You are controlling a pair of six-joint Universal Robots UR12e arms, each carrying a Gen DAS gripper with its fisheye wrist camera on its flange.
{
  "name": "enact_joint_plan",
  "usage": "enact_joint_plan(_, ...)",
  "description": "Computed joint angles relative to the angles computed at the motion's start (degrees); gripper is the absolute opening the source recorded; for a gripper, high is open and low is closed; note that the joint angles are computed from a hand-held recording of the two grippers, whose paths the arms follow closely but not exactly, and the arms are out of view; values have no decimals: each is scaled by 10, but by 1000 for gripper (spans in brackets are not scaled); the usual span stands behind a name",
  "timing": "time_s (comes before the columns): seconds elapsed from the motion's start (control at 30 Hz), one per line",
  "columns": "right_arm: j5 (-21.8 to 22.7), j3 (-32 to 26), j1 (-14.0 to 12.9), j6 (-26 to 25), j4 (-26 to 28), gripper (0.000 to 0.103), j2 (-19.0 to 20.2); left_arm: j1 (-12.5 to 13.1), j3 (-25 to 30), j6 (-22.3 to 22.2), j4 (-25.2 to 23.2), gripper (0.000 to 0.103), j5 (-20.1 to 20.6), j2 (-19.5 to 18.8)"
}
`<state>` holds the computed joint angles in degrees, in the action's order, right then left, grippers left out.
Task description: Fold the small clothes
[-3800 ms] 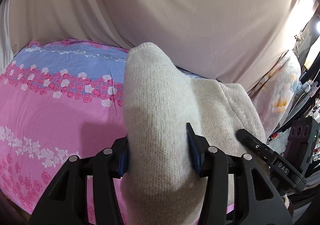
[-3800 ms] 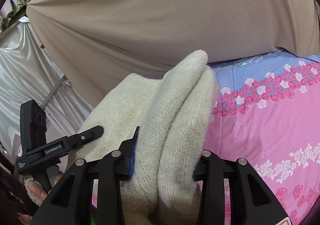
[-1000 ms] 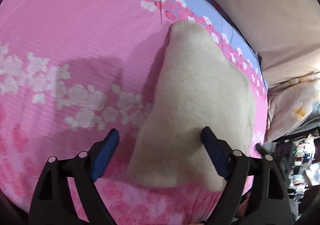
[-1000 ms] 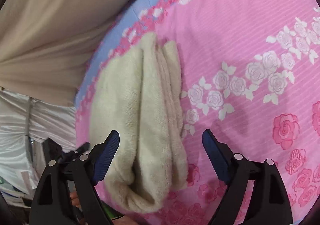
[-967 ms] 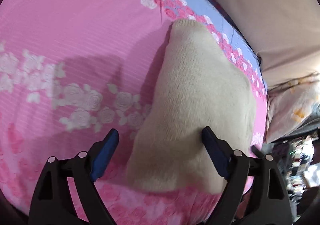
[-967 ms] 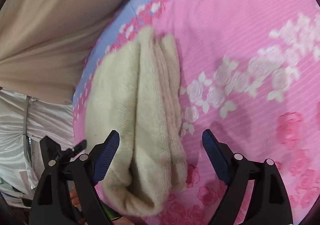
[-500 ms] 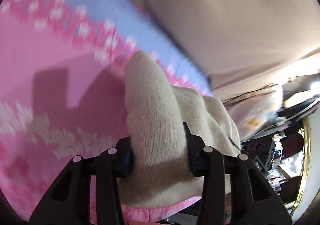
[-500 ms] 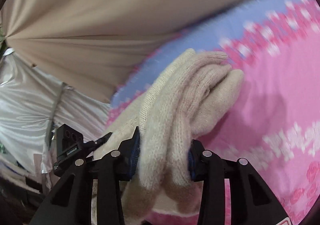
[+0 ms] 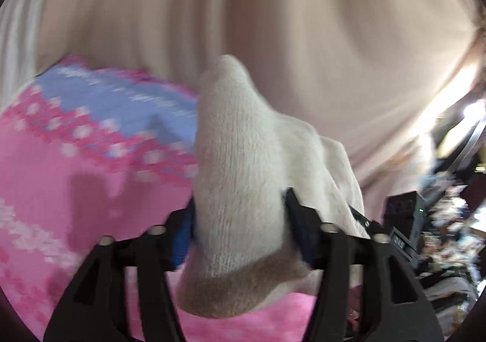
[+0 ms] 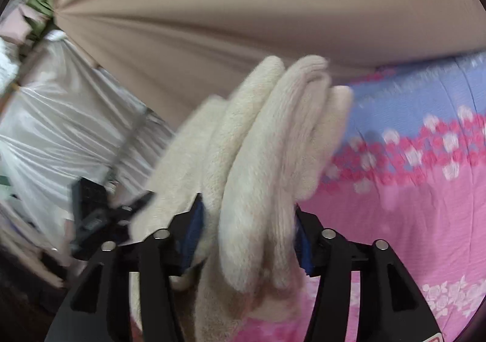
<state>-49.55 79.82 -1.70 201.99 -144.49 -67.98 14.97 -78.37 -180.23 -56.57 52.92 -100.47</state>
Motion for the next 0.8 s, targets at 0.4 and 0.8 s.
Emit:
enact_joint_plan(0.4, -182, 67, 54, -1, 53, 38, -43, -13, -108, 5, -22, 73, 174, 9)
enact_joint_plan(0.8, -317, 24, 93, -39, 159, 29, -1, -40, -108, 67, -3, 73, 227, 11)
